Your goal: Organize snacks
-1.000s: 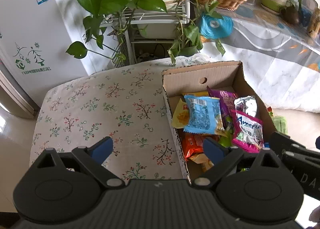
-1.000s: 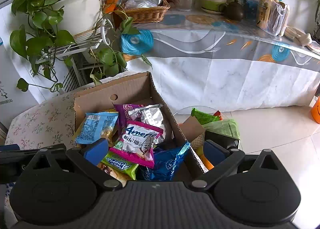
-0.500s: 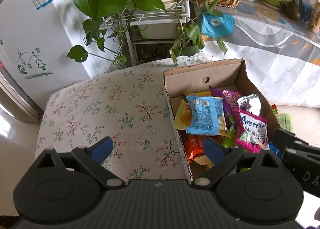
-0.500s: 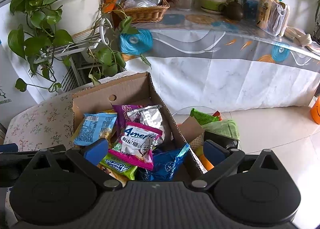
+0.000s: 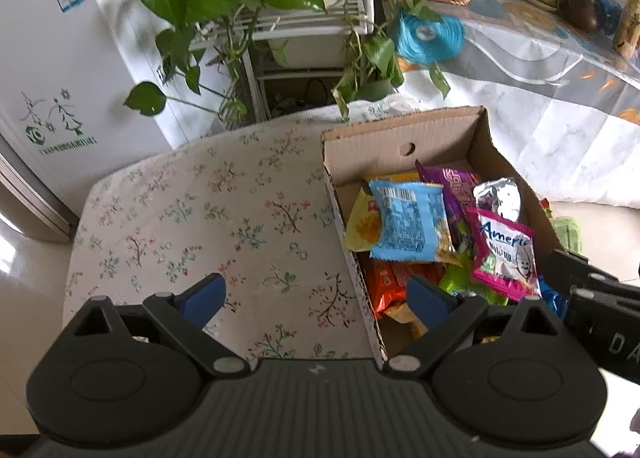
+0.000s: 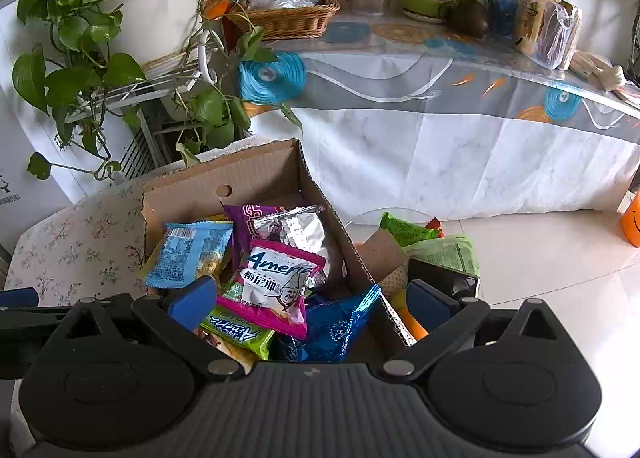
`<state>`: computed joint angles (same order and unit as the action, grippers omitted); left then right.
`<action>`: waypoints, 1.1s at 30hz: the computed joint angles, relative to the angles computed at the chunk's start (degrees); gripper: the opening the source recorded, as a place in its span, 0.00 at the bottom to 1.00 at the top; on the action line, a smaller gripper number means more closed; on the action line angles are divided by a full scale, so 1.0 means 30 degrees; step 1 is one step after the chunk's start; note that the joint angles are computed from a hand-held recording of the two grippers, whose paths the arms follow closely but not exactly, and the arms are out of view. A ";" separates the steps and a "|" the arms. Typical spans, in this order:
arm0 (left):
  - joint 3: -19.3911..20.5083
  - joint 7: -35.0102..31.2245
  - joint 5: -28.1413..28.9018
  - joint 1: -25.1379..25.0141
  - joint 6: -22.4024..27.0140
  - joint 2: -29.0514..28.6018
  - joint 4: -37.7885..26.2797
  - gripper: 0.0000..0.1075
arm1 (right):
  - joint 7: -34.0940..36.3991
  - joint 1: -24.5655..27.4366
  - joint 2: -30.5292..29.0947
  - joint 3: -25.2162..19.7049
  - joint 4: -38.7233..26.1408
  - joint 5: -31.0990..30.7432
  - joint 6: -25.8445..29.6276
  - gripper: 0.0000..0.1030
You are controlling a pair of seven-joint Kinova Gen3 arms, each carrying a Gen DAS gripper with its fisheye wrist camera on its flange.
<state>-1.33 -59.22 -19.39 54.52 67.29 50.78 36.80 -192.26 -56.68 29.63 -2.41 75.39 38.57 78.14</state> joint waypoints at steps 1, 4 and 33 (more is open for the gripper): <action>0.0095 -0.0050 0.0127 -0.0095 0.0094 0.0035 -0.0072 0.90 | 0.0040 0.0021 0.0004 -0.0009 -0.0004 -0.0004 -0.0022 1.00; 0.0108 -0.0074 0.0208 -0.0144 -0.0102 -0.0061 0.0208 0.90 | 0.0091 0.0064 -0.0033 -0.0039 0.0049 -0.0035 -0.0167 1.00; 0.0832 -0.1140 0.0733 -0.2167 -0.4041 -0.2442 0.5916 0.90 | 0.4046 0.0266 0.1388 0.0280 -0.2133 -0.1117 -0.1475 1.00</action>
<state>1.16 -62.64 -17.19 48.02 55.17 43.45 54.54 -180.12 -55.88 33.79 -1.57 68.99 35.22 73.72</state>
